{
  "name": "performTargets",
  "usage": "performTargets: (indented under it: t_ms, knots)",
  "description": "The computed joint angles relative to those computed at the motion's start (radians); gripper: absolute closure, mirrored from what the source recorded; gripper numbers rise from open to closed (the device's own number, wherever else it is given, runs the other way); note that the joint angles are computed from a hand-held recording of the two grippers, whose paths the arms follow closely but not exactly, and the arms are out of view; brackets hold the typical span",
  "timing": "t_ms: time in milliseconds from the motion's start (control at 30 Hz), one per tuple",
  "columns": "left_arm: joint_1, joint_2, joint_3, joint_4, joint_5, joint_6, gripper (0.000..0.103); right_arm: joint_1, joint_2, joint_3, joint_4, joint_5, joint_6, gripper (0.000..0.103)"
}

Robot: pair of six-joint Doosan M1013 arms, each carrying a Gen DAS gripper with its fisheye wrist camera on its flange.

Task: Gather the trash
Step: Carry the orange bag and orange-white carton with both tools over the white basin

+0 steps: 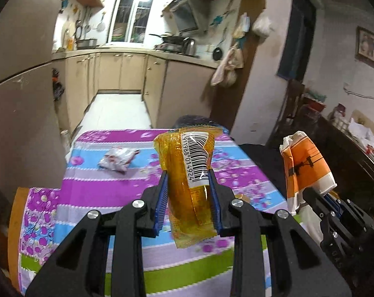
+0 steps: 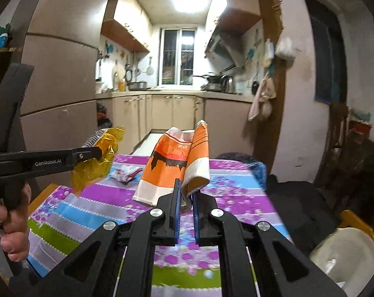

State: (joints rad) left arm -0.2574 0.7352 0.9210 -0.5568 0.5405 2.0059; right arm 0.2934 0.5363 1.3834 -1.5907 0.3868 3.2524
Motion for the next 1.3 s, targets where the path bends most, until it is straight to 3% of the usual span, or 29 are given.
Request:
performTargets:
  t_ms: [400, 633, 833, 967, 1100, 1300]
  knots:
    - [-0.085, -0.025, 0.001, -0.219, 0.047, 0.251, 0.074, -0.047, -0.155, 0.191, -0.126, 0.181, 0.167, 0.094]
    - [-0.148, -0.018, -0.019, -0.28, 0.109, 0.343, 0.074, -0.095, -0.26, 0.312, -0.117, 0.273, 0.186, 0.094]
    - [-0.193, -0.009, -0.034, -0.29, 0.17, 0.38, 0.074, -0.144, -0.338, 0.394, -0.045, 0.306, 0.136, 0.094]
    - [-0.224, 0.013, -0.076, -0.258, 0.221, 0.366, 0.074, -0.177, -0.369, 0.408, 0.093, 0.298, 0.02, 0.094]
    - [-0.249, 0.063, -0.168, -0.189, 0.309, 0.301, 0.074, -0.242, -0.381, 0.403, 0.304, 0.232, -0.16, 0.094]
    - [-0.284, 0.18, -0.378, -0.053, 0.512, 0.154, 0.074, -0.359, -0.36, 0.373, 0.809, 0.112, -0.562, 0.094]
